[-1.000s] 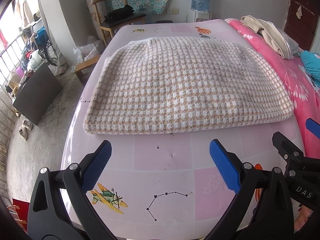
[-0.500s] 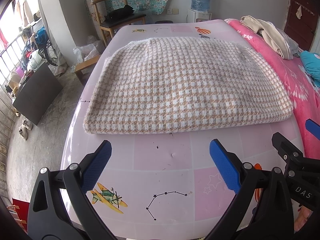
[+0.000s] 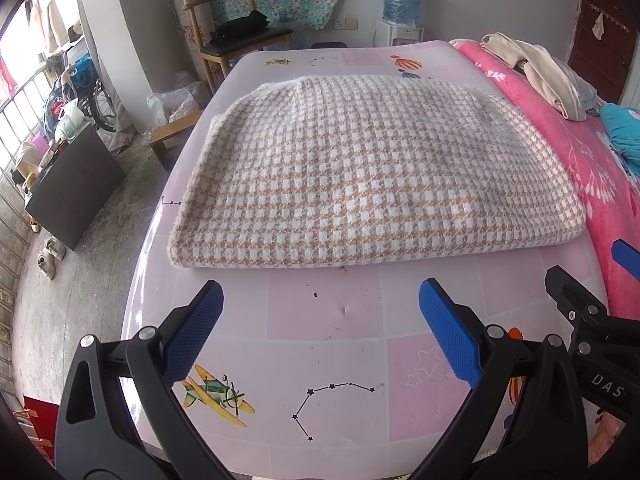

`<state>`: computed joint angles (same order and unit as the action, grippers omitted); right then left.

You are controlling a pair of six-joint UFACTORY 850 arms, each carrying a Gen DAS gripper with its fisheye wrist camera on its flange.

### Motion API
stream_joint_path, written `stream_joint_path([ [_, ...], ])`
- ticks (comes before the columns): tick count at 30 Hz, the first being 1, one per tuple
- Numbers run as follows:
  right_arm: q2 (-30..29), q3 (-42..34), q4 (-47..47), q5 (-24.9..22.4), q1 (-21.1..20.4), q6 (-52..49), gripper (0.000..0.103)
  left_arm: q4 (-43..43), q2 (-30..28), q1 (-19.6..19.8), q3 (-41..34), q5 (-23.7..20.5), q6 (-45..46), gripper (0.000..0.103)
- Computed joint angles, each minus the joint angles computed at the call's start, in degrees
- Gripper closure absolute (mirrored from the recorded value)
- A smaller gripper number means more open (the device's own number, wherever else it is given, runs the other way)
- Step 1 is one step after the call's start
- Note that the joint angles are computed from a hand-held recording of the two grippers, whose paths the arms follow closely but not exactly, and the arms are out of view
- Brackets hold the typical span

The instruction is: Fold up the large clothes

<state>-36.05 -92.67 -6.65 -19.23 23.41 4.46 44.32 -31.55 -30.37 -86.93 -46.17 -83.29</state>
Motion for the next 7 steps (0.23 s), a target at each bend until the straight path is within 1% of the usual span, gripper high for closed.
stream_joint_path([
  [7,0.04,0.03,-0.18,-0.19,0.0,0.19,0.006,0.01,-0.03,-0.01,-0.08,-0.18,-0.08,0.008],
])
